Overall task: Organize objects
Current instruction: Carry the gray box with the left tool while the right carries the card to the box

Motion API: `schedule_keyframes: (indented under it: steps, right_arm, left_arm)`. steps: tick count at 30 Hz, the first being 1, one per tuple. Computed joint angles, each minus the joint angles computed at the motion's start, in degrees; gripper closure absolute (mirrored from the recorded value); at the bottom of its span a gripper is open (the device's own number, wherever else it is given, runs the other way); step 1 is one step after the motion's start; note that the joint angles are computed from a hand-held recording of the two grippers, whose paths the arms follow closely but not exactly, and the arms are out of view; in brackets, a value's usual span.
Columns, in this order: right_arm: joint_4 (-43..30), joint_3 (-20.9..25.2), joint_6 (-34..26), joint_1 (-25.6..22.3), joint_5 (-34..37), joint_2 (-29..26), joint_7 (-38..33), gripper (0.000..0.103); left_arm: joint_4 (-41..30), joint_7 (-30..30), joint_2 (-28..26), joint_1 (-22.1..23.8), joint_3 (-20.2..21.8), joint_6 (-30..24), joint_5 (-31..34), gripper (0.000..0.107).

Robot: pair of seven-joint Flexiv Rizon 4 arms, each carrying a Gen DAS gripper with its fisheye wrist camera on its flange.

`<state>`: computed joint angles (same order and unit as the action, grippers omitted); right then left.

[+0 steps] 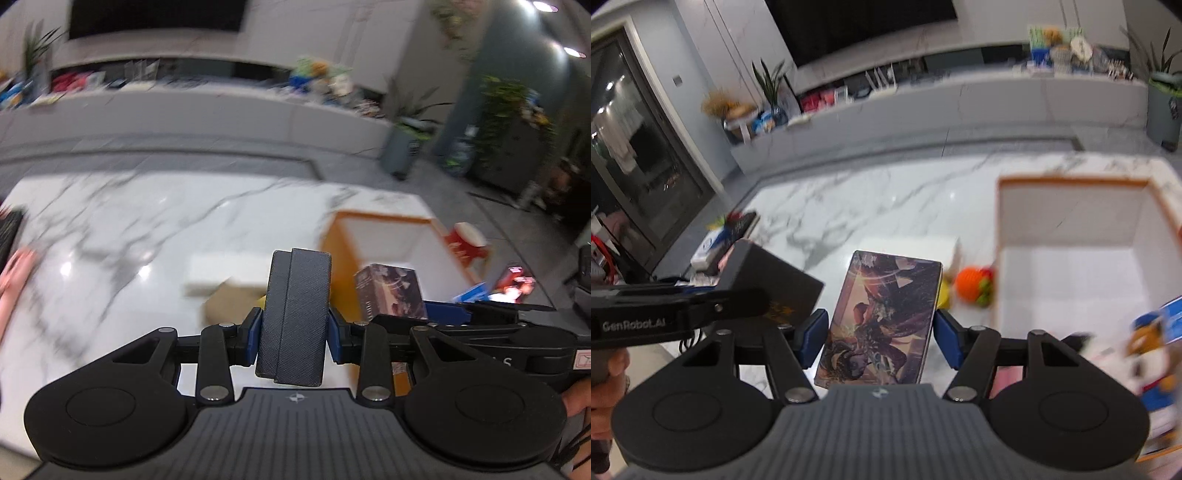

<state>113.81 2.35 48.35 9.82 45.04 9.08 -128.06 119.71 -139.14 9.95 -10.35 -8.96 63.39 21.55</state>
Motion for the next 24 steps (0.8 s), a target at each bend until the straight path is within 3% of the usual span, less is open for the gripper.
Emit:
schedule_keyframes:
  steps: [3, 8, 17, 21, 24]
  right_arm:
    - [-2.2, -2.2, -1.5, -1.5, -0.7, -0.1, -1.0, 0.039]
    - [-7.6, -3.7, -2.4, -5.0, -4.4, -5.1, 1.9, 0.039]
    - [-16.0, -1.1, 0.4, -11.1, -9.6, -16.7, 4.4, 0.039]
    - [-18.9, 0.8, 0.7, -13.3, -11.0, -20.9, 4.7, 0.039]
    - [-20.6, 2.2, 1.0, -14.9, -11.5, -23.6, 4.8, 0.039]
  left_arm:
    - [-5.0, 2.7, -4.9, -0.7, -1.0, 2.0, -0.8, 0.067]
    - [-14.0, 5.2, -15.3, -3.5, -0.2, 4.0, -3.4, 0.067]
    - [-31.3, 7.8, -33.0, -9.5, 3.8, -4.6, -6.6, 0.067]
    - [-36.0, 7.1, -38.0, -12.3, 7.2, -8.5, -8.5, 0.067]
    - [-37.4, 9.8, -40.3, -13.2, 7.8, -10.0, -10.7, 0.067]
